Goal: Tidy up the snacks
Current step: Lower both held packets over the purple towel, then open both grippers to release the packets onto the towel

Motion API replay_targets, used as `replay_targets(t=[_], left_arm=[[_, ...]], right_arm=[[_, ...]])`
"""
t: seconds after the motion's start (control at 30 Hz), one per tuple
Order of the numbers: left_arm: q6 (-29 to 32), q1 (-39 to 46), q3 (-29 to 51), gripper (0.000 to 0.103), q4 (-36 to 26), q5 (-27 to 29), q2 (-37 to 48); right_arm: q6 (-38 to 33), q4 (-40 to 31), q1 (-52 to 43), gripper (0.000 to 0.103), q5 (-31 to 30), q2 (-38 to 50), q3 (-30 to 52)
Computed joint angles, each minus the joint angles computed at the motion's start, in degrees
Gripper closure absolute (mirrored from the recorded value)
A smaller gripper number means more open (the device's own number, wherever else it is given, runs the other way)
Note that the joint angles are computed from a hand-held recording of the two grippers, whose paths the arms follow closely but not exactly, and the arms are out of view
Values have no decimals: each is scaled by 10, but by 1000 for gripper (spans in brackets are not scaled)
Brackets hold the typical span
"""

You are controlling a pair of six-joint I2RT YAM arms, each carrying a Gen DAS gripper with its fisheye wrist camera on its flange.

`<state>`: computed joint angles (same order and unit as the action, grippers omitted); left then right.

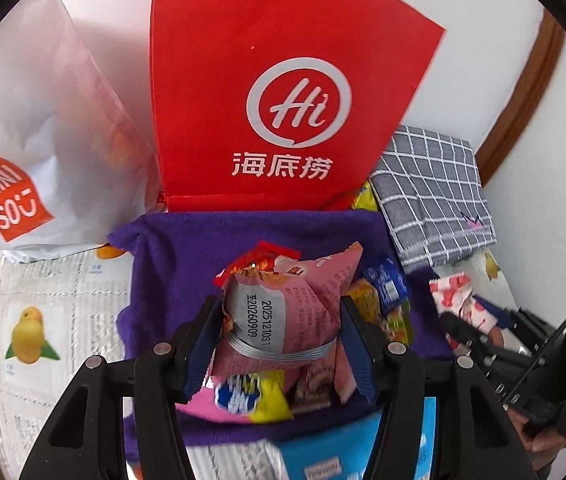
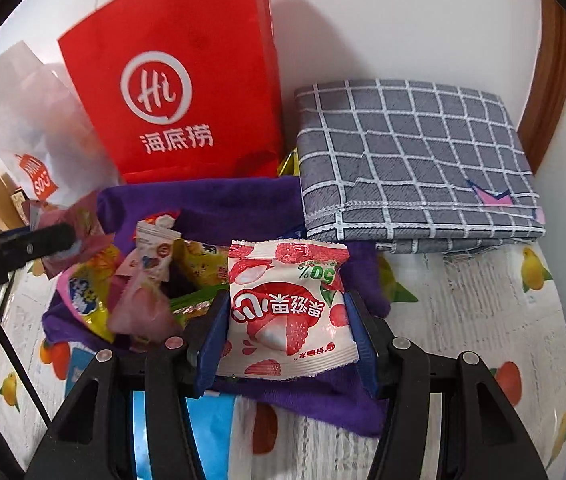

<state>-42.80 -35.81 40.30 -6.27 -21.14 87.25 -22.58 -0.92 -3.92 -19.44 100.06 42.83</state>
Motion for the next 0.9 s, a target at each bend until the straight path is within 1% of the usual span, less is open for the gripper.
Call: replay_targets(t=[0.13, 0.27, 0.4, 0.53, 0.7, 0.8, 0.83, 0.87, 0.9], left_arm=[[15, 34, 5, 47, 30, 26, 24], [24, 55, 6, 47, 55, 43, 51], [29, 60, 7, 47, 74, 33, 74], [36, 69, 7, 46, 84, 44, 82], [40, 58, 26, 46, 73, 22, 103], [49, 54, 34, 43, 67, 18, 108], [50, 53, 38, 39, 64, 21, 111], [51, 54, 41, 38, 62, 25, 114], [50, 54, 41, 36, 63, 27, 115]], right_arm=[[6, 35, 8, 47, 11, 32, 4], [8, 52, 18, 47, 19, 67, 11], [4, 73, 29, 47, 31, 81, 9], [1, 76, 26, 47, 20, 88, 10], [4, 78, 30, 47, 15, 95, 12], [6, 75, 32, 46, 11, 98, 16], [3, 68, 32, 46, 2, 97, 19], [-3, 59, 30, 45, -10, 95, 22], [-5, 55, 29, 42, -19, 96, 25]])
